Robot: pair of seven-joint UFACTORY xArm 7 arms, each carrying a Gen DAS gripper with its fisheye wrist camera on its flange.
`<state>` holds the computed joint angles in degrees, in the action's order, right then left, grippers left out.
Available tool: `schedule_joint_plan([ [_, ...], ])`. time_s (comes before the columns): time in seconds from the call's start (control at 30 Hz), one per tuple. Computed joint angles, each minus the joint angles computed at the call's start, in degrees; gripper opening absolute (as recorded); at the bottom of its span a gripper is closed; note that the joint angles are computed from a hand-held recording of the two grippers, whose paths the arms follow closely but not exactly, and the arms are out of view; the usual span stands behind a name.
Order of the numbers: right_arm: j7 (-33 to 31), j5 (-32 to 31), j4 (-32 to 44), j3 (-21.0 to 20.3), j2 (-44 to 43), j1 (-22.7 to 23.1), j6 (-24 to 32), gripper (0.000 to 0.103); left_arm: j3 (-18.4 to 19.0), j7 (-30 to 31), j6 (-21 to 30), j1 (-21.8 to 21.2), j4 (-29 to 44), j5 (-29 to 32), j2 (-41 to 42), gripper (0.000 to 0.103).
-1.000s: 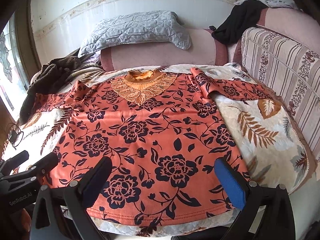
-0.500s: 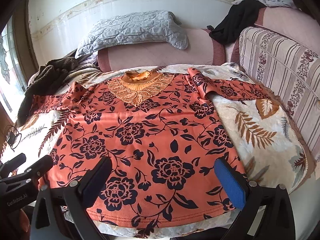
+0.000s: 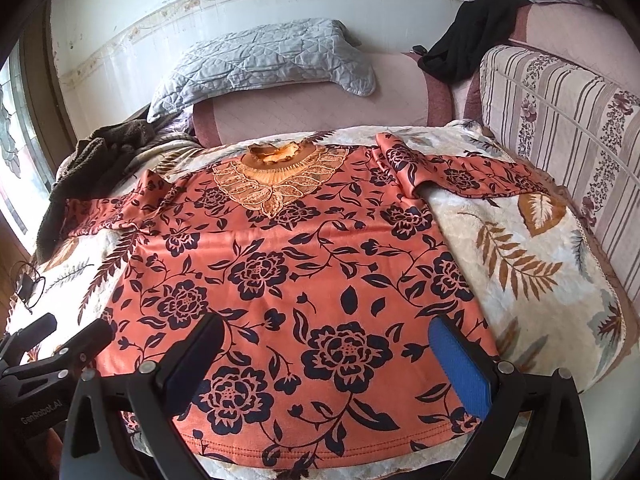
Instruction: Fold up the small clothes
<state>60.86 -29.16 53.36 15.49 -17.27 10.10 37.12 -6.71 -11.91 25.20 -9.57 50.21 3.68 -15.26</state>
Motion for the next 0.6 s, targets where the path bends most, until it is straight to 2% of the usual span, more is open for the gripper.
schedule_joint_plan([
  [0.43,-0.91,-1.49,2.94,-0.12,2.81,1.03,1.77,0.103,0.84,1.51,-0.91,-0.1,0.93,-1.41,2.11,0.103],
  [0.5,-2.38,0.07,2.24,-1.42,2.98,1.62,-0.98,0.103,1.13,2.38,-1.44,-0.31,1.44,-2.09,3.18,0.103],
  [0.6,-9.52,7.89,-0.81,-5.61,2.48,2.89,-9.95,0.103,1.98,4.88,-2.42,-0.89,3.35,-4.57,6.22,0.103],
])
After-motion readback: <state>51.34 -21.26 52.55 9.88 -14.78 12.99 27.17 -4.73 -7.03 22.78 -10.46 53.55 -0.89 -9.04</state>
